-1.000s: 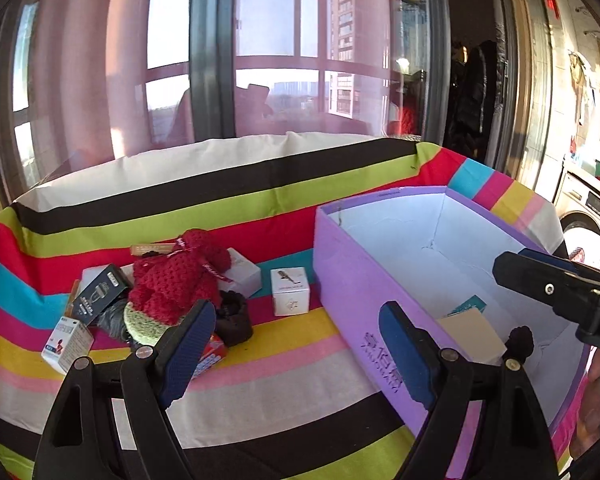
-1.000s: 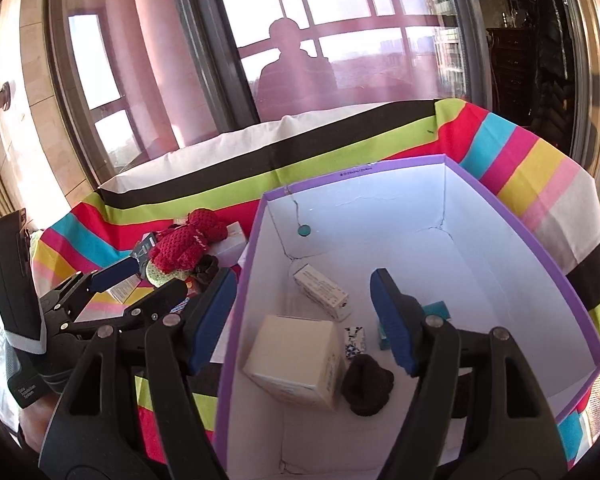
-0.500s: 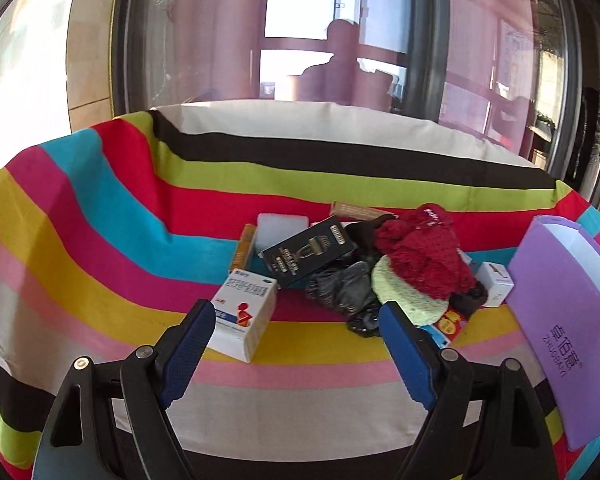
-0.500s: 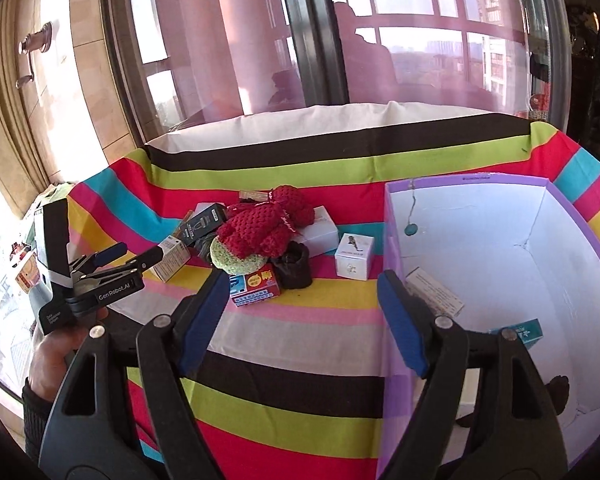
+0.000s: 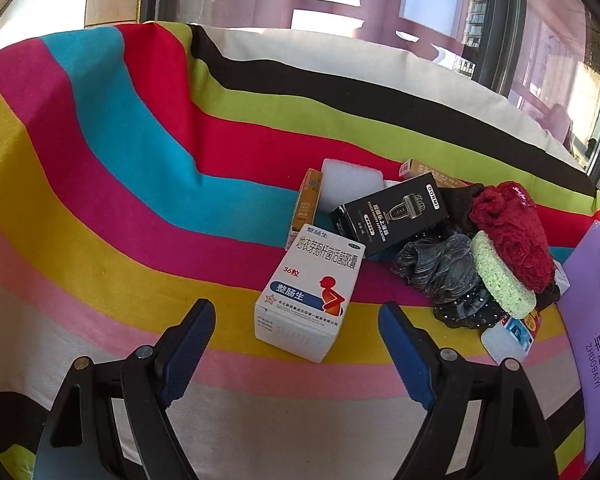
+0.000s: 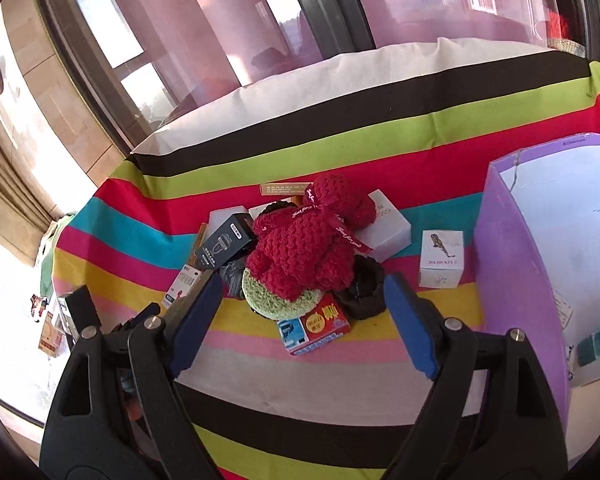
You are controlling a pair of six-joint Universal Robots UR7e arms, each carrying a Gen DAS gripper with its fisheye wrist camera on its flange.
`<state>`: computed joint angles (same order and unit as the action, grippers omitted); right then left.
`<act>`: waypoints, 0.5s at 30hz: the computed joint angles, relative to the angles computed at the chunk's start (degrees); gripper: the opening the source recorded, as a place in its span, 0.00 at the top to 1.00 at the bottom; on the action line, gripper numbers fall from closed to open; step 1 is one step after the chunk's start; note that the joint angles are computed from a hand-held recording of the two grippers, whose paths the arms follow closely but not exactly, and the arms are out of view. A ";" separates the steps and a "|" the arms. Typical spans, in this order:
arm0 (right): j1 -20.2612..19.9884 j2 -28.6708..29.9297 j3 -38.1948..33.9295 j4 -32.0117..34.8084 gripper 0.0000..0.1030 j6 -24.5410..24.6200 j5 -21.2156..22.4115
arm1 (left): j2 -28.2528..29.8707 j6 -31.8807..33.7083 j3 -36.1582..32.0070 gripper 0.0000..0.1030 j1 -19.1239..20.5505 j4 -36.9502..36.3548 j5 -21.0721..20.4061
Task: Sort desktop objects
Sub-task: 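Move both tools back over the striped table, then grasp the white box with red figure using the left tool while the right grasps the red knitted plush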
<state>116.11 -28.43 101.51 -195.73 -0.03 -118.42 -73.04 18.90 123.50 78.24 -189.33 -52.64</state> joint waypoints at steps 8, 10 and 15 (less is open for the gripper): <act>-1.62 4.18 -11.07 14.65 0.18 8.18 -1.46 | 1.07 0.01 -0.70 0.30 -0.37 1.02 2.05; -1.92 5.14 -12.97 16.60 0.18 9.26 -1.84 | 1.18 -0.13 -0.89 0.33 -0.28 1.15 2.07; -1.79 8.55 -18.59 21.87 0.18 8.95 -6.49 | 1.31 -0.83 -1.45 0.45 -0.08 3.11 2.27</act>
